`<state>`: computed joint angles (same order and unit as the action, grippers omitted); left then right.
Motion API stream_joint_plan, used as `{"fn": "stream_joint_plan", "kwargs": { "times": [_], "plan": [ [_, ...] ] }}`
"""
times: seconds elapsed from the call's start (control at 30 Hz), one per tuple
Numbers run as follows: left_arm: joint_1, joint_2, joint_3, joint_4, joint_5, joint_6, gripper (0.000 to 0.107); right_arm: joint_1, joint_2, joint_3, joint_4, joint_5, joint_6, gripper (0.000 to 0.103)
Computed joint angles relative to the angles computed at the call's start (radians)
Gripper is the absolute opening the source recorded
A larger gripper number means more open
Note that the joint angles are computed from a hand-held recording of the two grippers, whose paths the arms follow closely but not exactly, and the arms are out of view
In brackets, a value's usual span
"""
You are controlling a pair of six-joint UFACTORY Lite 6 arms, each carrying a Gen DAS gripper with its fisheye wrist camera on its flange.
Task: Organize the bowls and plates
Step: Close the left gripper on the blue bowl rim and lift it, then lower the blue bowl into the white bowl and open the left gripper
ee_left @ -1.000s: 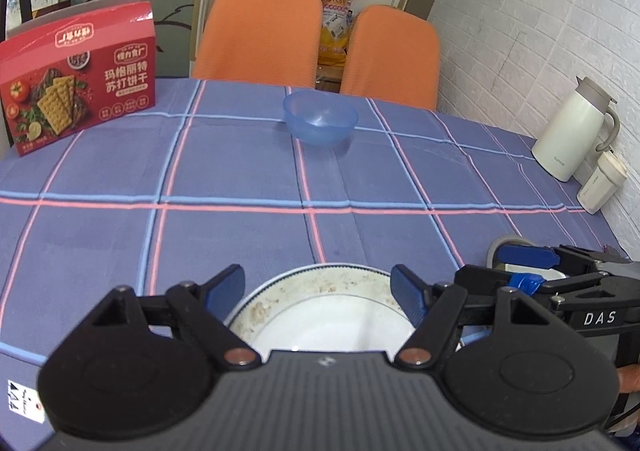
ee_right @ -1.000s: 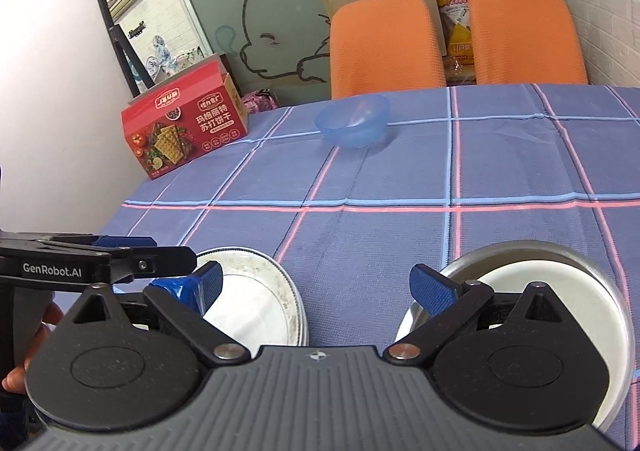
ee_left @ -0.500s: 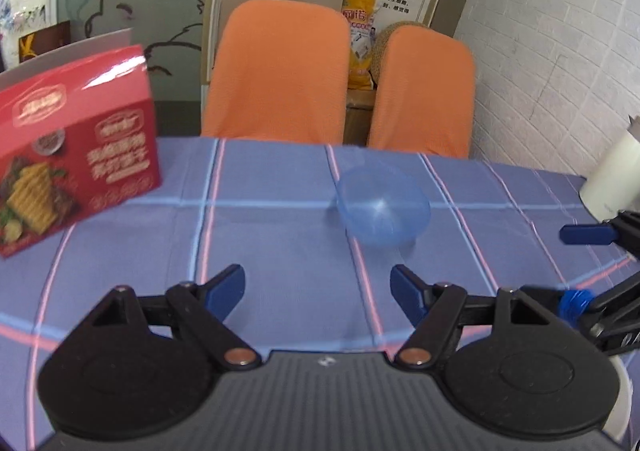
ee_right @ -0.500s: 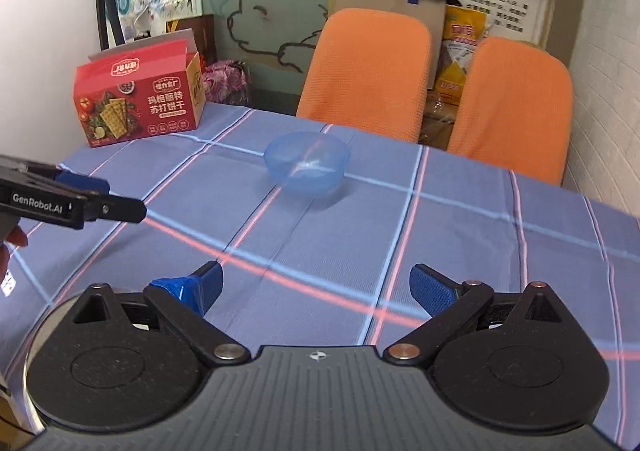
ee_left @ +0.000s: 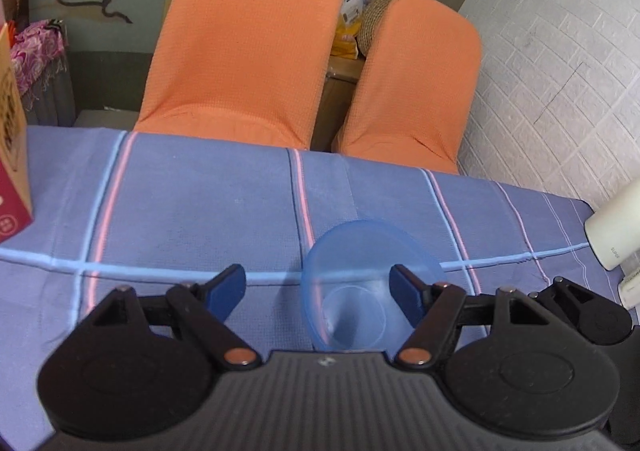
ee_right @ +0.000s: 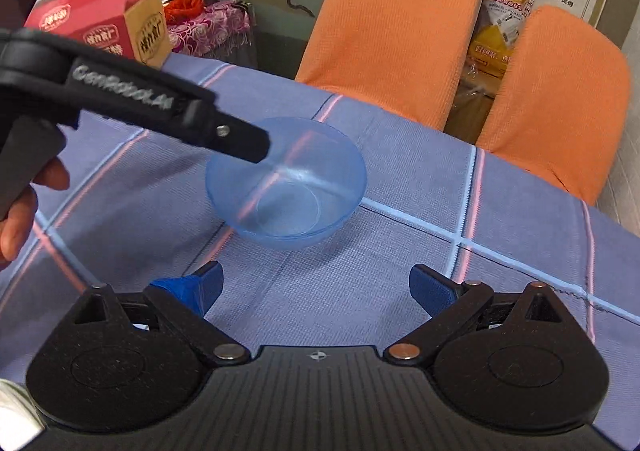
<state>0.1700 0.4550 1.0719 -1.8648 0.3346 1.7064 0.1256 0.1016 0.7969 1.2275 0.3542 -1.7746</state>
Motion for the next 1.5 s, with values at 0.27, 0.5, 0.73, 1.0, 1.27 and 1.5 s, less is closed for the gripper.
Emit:
{"fn": "stream_joint_plan", "kwargs": {
  "times": [0.27,0.5,0.73,1.0,1.27,1.5],
  "plan": [
    [-0.008,0.097,0.067,-0.059,0.003,0.081,0.066,0.043,0.118,0.067,0.152,-0.027,-0.097,0.087],
    [-0.027,0.122,0.082,-0.171,0.006,0.216,0.037,0.047,0.126,0.039,0.393,0.001,-0.349,0.085],
    [-0.020,0.118,0.077,-0.116,0.023,0.193,0.025,0.076,0.209,0.106,0.531,0.034,-0.471,0.081],
    [-0.019,0.024,-0.027,-0.068,0.026,0.174,0.025,0.092,0.125,0.019,0.653,0.068,-0.683,0.080],
    [-0.072,-0.249,-0.256,0.004,-0.004,0.052,0.025,0.070,-0.051,-0.070,0.368,0.050,-0.372,0.080],
    [-0.276,-0.570,-0.502,0.046,-0.091,-0.120,0.025,-0.100,-0.334,-0.224,0.000,0.198,-0.041,0.080]
  ]
}}
